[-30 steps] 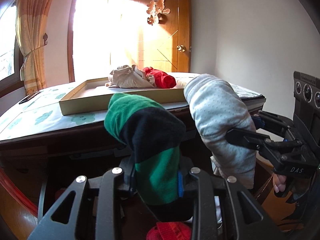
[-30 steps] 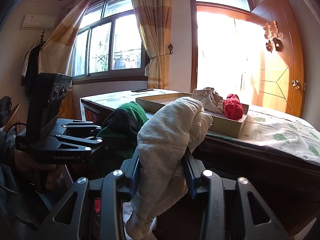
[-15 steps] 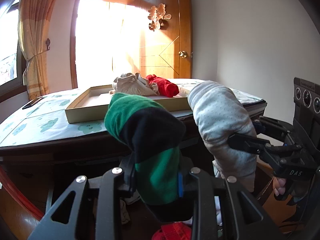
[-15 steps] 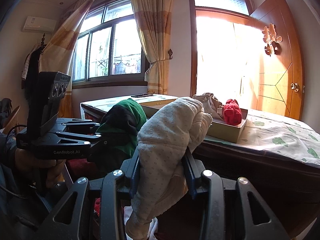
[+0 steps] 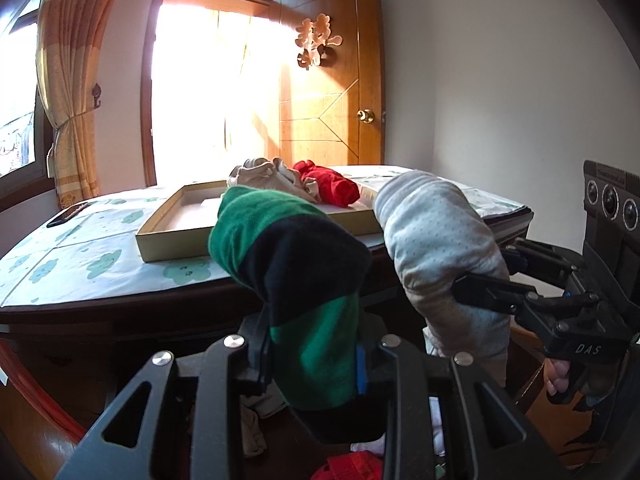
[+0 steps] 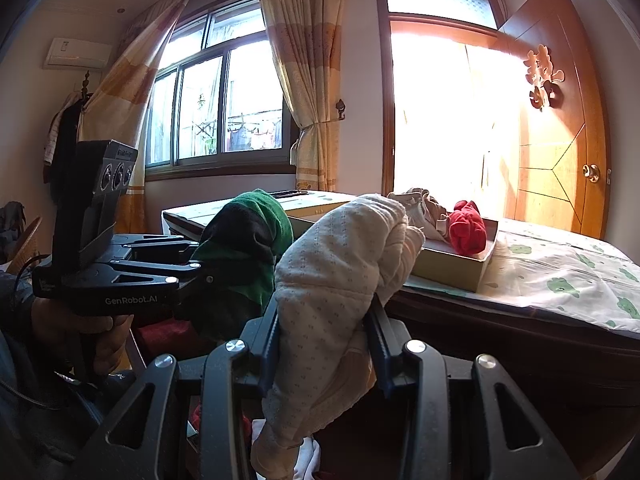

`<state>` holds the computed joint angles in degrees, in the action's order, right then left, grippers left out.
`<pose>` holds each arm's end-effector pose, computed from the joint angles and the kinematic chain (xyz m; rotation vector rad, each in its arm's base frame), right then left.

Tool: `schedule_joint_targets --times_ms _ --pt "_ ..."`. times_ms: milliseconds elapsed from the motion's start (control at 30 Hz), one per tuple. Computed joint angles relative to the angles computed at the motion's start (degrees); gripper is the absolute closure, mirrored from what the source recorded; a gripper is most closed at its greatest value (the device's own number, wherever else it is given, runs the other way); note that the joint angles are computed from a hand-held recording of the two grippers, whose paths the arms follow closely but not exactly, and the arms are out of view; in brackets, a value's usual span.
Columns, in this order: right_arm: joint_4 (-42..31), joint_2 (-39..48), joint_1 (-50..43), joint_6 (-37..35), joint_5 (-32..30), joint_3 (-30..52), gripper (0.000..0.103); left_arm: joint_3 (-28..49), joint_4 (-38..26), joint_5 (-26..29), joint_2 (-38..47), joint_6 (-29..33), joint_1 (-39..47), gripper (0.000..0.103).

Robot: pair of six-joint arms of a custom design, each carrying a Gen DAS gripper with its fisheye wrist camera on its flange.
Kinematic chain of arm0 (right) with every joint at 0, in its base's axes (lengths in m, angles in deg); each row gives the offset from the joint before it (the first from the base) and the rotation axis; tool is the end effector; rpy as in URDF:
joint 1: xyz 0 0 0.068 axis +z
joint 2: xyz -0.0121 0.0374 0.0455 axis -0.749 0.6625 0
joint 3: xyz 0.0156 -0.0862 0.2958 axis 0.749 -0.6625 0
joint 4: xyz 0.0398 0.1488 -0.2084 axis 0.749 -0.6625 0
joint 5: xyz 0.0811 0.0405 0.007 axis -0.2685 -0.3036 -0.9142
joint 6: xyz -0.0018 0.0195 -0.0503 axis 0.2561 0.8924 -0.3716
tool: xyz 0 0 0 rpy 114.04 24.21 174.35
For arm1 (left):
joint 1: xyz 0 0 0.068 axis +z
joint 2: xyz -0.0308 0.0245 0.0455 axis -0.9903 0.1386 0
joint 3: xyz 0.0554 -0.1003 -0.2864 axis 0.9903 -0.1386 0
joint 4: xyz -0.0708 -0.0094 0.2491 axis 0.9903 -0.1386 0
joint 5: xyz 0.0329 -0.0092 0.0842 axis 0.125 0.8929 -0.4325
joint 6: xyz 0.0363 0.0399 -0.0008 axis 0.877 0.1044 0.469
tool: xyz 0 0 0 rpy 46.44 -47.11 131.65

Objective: Take underwear out of drawer
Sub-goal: 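Carry both held cloths over the beige cardboard tray with both tools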

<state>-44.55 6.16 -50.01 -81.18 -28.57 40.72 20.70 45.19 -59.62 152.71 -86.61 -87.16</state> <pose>0.3097 0.0199 0.2664 -0.9146 1.7519 0.6509 0.2683 -0.0234 0.2157 0.0555 1.9621 -0.0564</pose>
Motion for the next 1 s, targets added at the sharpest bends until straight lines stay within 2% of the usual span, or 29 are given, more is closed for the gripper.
schedule_joint_targets --times_ms 700,867,1000 --pt "-2.51 -1.11 2.86 0.54 0.99 2.95 0.061 2.71 -3.58 0.32 -2.83 2.26 1.18 0.075" --pt "-3.41 -0.57 3.64 2.01 1.58 4.78 0.061 4.04 -5.00 1.27 -3.08 3.18 1.77 0.075" --pt "-5.74 0.41 4.43 1.87 2.61 7.31 0.061 6.58 -7.91 4.01 -2.71 3.10 3.63 0.075"
